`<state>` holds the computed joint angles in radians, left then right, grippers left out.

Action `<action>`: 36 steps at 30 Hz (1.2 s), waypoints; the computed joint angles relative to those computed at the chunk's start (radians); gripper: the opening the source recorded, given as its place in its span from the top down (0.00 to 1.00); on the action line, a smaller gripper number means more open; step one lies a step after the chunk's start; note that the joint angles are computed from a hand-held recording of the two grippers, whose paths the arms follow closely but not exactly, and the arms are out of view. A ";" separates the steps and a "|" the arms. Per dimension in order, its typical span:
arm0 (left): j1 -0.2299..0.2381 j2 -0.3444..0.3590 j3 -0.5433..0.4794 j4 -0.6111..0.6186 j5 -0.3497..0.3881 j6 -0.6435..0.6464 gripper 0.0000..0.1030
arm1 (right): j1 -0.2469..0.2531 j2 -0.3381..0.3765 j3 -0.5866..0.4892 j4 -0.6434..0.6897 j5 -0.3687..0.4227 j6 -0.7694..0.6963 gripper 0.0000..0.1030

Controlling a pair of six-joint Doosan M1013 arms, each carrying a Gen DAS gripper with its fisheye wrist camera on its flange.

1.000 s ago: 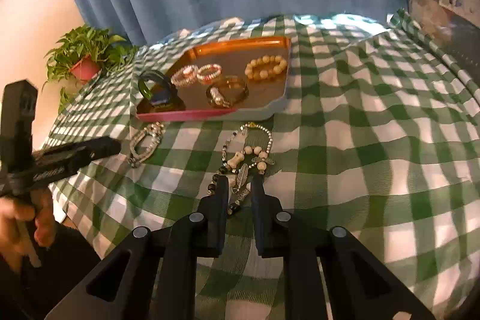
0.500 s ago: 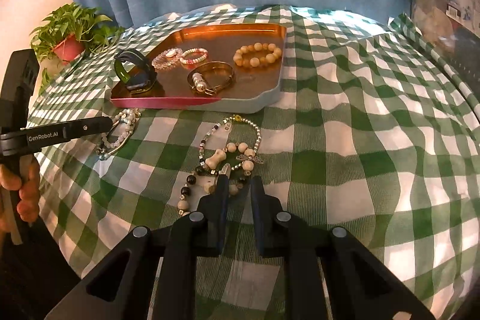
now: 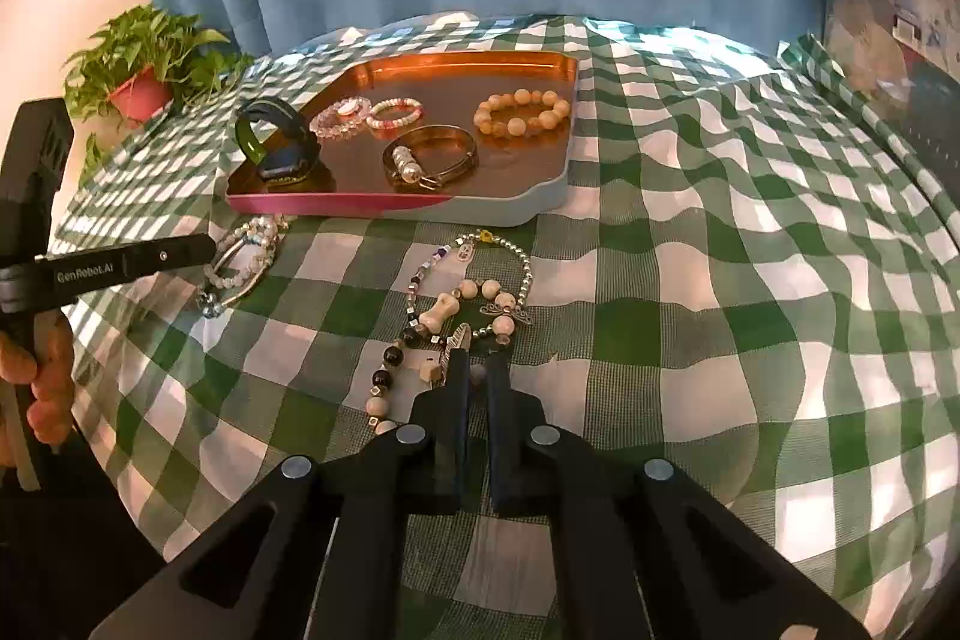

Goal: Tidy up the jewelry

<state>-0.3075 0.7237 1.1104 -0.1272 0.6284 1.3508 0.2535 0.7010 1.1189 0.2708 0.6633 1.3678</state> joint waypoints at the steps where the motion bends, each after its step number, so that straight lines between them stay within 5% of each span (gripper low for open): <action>1: -0.001 0.000 0.000 0.008 0.000 -0.004 0.96 | 0.001 -0.001 0.002 -0.011 -0.004 0.009 0.86; 5: -0.002 0.009 -0.013 0.027 0.015 -0.018 0.90 | 0.002 -0.002 0.004 -0.051 -0.015 0.053 0.77; 12: -0.018 0.015 -0.016 0.147 -0.006 -0.069 0.94 | 0.010 0.004 -0.003 -0.094 -0.018 0.078 0.62; 19: -0.031 0.014 -0.016 0.232 0.005 -0.095 0.95 | 0.017 0.003 0.001 -0.060 -0.022 -0.004 0.92; 25: -0.031 -0.040 0.044 0.146 -0.070 -0.032 0.95 | 0.013 -0.013 0.023 -0.006 -0.042 -0.040 0.95; 32: -0.004 -0.138 0.153 -0.293 -0.199 0.268 0.95 | -0.004 -0.069 0.096 0.136 -0.148 -0.157 0.95; 36: -0.015 -0.168 0.188 -0.275 -0.204 0.267 0.95 | -0.012 -0.103 0.131 0.300 -0.173 -0.288 0.95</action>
<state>-0.3220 0.5557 1.2988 -0.4023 0.4239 1.6174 0.2419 0.5982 1.2498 0.5709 0.4902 1.0794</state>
